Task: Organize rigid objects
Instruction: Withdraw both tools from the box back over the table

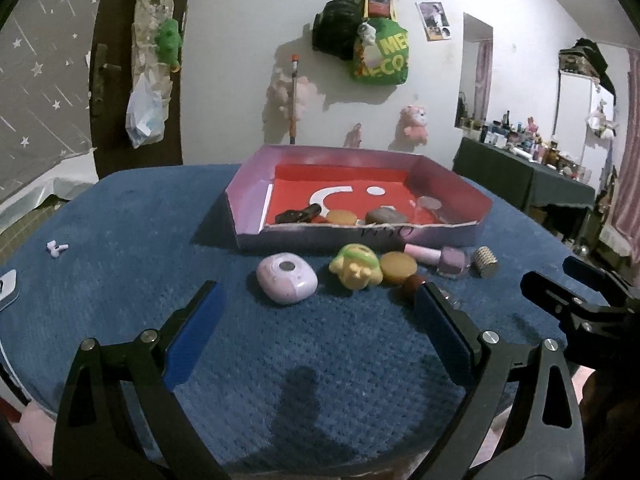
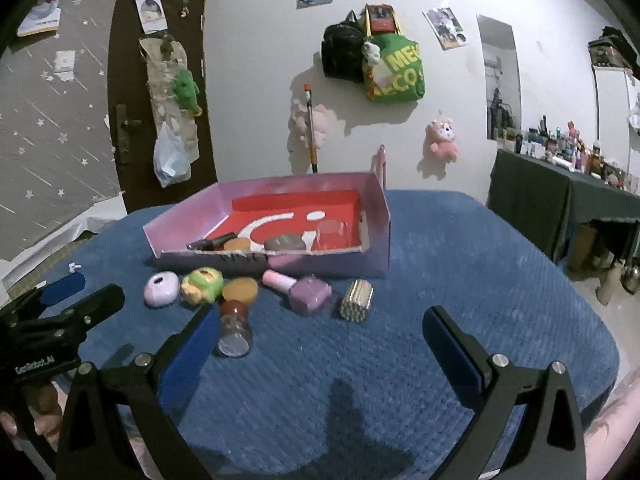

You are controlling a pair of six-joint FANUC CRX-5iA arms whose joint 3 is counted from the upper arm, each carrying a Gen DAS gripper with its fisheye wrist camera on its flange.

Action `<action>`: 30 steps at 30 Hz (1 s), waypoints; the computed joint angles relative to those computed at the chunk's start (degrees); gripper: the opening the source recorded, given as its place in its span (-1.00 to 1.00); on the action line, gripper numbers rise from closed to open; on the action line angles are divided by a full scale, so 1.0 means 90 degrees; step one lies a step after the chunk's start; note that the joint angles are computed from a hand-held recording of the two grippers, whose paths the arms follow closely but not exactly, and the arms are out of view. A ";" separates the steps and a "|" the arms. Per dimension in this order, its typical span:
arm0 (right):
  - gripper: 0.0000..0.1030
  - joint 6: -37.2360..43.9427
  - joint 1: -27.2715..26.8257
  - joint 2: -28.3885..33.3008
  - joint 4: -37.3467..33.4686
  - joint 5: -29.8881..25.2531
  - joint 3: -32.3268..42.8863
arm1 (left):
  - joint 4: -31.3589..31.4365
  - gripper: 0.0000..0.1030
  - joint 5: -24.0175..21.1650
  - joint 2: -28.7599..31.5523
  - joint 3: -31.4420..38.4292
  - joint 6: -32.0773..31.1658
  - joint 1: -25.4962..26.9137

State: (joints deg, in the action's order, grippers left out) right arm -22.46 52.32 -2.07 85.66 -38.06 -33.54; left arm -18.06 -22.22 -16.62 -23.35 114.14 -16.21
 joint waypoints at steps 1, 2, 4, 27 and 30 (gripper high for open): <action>1.00 -0.0018 -0.0006 0.0025 -0.0023 0.0027 -0.0007 | -0.0212 0.89 -0.0067 0.0035 0.0048 0.0181 -0.0070; 1.00 -0.0041 -0.0005 0.0046 -0.0028 0.0051 -0.0021 | -0.0216 0.89 -0.0089 0.0061 0.0066 0.0161 -0.0079; 1.00 -0.0018 0.0009 0.0120 -0.0097 0.0080 -0.0011 | -0.0220 0.89 -0.0156 0.0124 0.0084 0.0153 -0.0091; 1.00 0.0419 -0.0008 0.0395 -0.0604 0.0337 0.0201 | 0.0796 0.89 -0.0252 0.0358 -0.0024 -0.0706 0.0328; 1.00 0.0481 -0.0032 0.0434 -0.0632 0.0407 0.0262 | 0.0813 0.89 -0.0384 0.0445 0.0098 -0.0752 0.0351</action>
State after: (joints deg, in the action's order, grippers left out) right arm -18.13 52.04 1.83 79.97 -34.40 -31.18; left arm -10.74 -25.68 -12.62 -22.46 107.38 -13.05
